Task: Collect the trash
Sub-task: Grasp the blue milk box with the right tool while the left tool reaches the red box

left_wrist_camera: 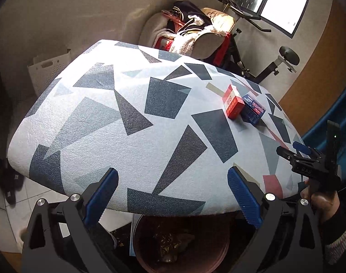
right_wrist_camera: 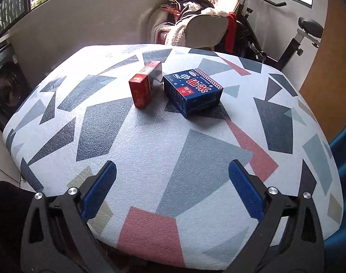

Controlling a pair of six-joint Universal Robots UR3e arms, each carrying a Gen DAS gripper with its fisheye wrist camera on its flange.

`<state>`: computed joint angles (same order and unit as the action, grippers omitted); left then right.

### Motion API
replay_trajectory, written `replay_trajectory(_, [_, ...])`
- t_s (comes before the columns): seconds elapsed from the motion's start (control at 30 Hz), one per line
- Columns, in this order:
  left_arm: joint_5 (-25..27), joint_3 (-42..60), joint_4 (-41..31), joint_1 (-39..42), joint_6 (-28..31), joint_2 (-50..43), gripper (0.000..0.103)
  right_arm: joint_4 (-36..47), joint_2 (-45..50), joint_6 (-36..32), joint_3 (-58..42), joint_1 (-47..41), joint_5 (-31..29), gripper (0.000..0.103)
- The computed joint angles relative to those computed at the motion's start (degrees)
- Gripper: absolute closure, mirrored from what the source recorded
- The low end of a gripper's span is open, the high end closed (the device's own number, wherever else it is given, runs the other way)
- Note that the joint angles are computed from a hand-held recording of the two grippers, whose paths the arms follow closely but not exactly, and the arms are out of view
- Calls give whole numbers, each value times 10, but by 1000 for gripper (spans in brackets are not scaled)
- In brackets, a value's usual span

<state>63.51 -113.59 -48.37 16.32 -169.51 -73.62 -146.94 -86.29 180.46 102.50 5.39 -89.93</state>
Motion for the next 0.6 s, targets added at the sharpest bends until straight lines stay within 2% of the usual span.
replay_trajectory(0.17, [16, 72, 43, -48, -31, -93, 9, 30, 134, -31, -164, -12, -51, 6])
replay_trajectory(0.3, [25, 123, 65, -76, -51, -156, 9, 51, 217, -47, -259, -23, -24, 6])
replay_trajectory(0.43, [37, 170, 66, -98, -65, -211, 9, 77, 297, -62, -360, -18, -34, 6])
replay_trajectory(0.6, [49, 225, 59, -119, -73, -263, 9, 160, 383, -92, -491, -25, -12, 6])
